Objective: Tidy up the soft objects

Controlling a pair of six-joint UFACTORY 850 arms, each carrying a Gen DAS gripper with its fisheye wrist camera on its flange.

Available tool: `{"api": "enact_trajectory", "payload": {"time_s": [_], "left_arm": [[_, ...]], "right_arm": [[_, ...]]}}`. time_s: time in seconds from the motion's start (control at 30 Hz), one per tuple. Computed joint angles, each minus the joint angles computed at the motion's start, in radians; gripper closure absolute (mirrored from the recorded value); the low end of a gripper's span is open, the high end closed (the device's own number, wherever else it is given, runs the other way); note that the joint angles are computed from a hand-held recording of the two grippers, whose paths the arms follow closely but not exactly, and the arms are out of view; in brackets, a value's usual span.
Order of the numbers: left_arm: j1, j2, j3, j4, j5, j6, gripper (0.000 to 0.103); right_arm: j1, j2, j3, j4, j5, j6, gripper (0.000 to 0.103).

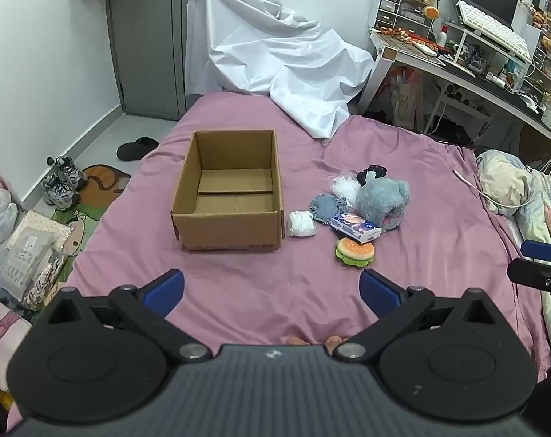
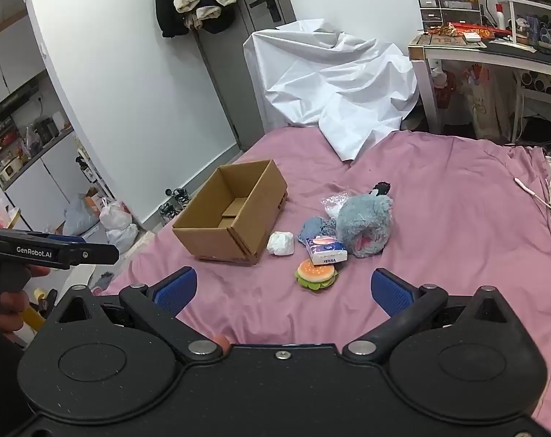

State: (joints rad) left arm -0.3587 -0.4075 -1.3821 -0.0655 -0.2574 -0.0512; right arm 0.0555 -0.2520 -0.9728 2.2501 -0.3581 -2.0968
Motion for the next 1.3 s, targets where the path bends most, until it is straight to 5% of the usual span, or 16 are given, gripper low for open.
{"api": "enact_trajectory", "payload": {"time_s": [1.3], "left_arm": [[-0.012, -0.002, -0.012, -0.041, 0.023, 0.049, 0.001]], "right_arm": [[0.002, 0.0, 0.001, 0.057, -0.001, -0.06, 0.0]]}}
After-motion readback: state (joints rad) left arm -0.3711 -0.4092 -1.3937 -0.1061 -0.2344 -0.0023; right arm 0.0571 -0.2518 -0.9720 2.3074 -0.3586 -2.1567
